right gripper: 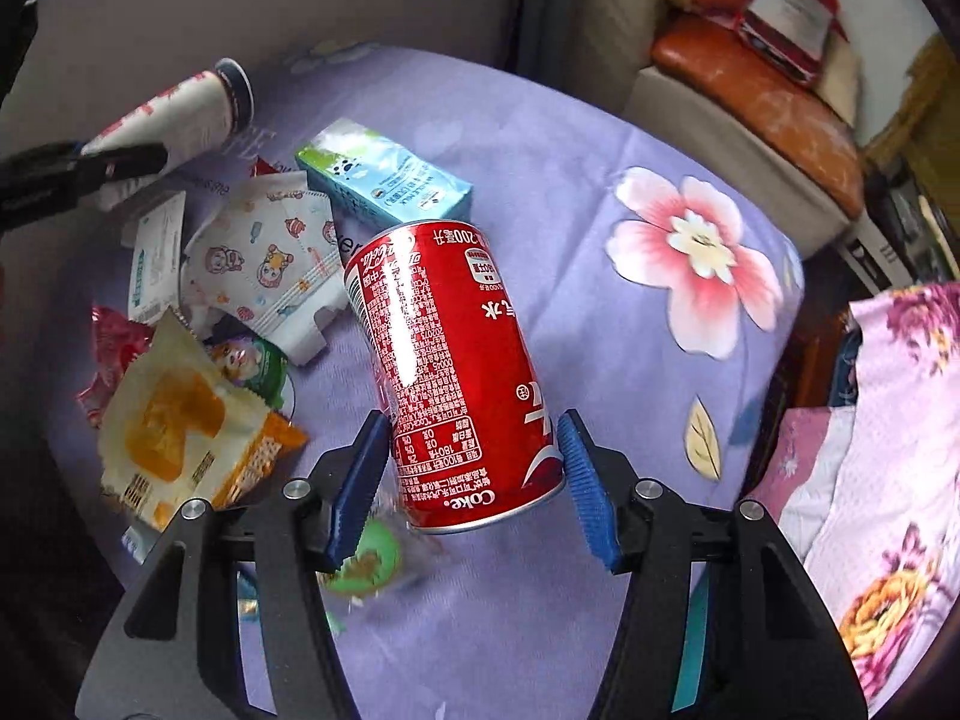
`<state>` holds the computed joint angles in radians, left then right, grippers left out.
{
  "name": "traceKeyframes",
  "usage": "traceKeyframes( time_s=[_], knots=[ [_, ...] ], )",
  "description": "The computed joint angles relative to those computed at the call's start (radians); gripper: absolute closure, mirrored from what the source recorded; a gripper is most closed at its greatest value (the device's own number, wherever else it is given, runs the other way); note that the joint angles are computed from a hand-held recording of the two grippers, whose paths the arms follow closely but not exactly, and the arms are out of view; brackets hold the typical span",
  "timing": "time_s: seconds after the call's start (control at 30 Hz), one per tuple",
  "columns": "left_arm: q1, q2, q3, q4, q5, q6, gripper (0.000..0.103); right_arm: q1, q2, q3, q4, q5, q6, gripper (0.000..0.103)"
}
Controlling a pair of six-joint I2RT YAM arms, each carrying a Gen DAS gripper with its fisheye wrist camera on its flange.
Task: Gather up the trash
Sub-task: 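Carry the yogurt bottle and Coke can over the teal bin and release both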
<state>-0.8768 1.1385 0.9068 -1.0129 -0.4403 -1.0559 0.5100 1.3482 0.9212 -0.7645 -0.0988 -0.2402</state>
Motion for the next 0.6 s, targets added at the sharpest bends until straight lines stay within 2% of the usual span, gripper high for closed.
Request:
traceKeyframes(
  time_s=[0.17, 0.33, 0.43, 0.6],
  knots=[
    [-0.181, 0.16, 0.132, 0.013, -0.024, -0.063, 0.055, -0.113, -0.139, -0.048, -0.055, -0.04, -0.046, 0.048],
    [-0.265, 0.334, 0.249, 0.082, -0.001, -0.054, 0.055, -0.297, -0.241, -0.078, -0.117, -0.113, -0.144, 0.048],
    [-0.297, 0.455, 0.342, 0.128, 0.017, -0.022, 0.055, -0.473, -0.281, -0.083, -0.16, -0.168, -0.264, 0.048],
    [-0.327, 0.71, 0.567, 0.189, 0.087, 0.076, 0.055, -0.793, -0.244, -0.075, -0.195, -0.267, -0.471, 0.048]
  ],
)
